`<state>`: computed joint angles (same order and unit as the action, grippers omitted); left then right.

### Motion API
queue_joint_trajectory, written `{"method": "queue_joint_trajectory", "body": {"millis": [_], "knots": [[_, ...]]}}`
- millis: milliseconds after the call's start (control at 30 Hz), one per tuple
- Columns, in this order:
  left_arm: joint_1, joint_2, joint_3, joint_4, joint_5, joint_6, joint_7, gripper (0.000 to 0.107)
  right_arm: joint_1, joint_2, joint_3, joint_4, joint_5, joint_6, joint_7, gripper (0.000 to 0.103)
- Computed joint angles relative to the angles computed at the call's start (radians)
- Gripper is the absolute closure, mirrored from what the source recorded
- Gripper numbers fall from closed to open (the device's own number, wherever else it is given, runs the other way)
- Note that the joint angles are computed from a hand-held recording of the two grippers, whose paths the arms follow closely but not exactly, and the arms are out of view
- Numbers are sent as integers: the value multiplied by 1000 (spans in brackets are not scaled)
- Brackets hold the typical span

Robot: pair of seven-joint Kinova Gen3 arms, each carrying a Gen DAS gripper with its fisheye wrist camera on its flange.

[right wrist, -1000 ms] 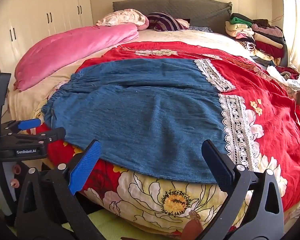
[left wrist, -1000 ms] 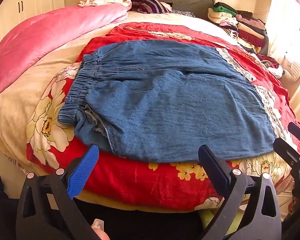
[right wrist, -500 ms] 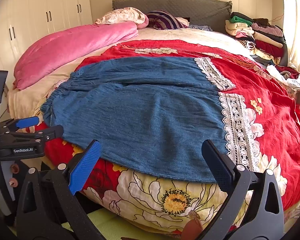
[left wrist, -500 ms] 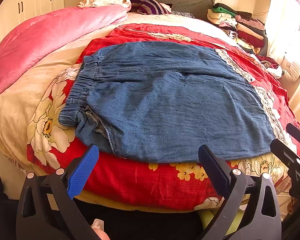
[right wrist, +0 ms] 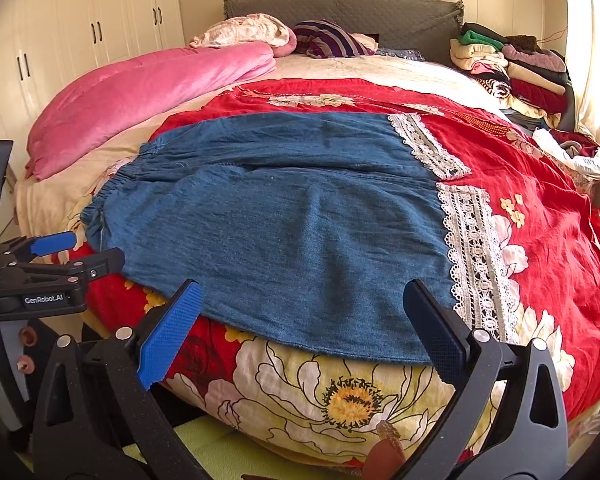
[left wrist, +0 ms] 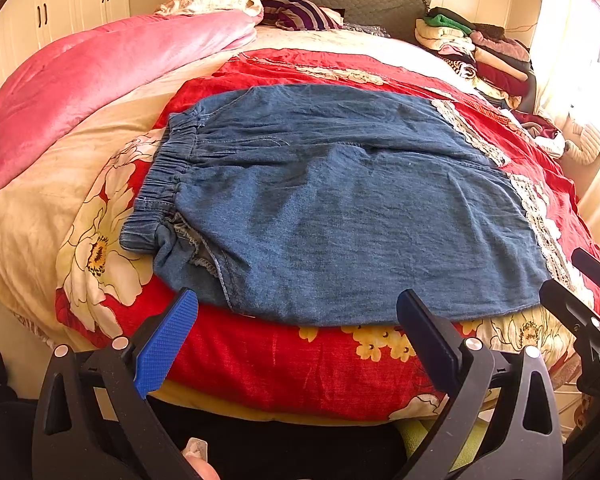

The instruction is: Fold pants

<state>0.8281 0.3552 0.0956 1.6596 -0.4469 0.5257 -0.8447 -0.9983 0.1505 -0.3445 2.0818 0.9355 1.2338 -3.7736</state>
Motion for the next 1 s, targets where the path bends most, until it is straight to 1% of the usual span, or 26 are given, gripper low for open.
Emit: {"method": "queue_joint_trajectory", "body": {"millis": [700,867,1000], "knots": [[-8,-5,0,-1,-2,-1,-2,9,2,1,1,0,-4,-5,8,8],[-13,4,-3,-15,1,8,-3,9,20,-8,9,7,5,-38,24,8],[-40,13,7,-36,33,16,-28,9,52,-26,20,12,23,-78,44,8]]}}
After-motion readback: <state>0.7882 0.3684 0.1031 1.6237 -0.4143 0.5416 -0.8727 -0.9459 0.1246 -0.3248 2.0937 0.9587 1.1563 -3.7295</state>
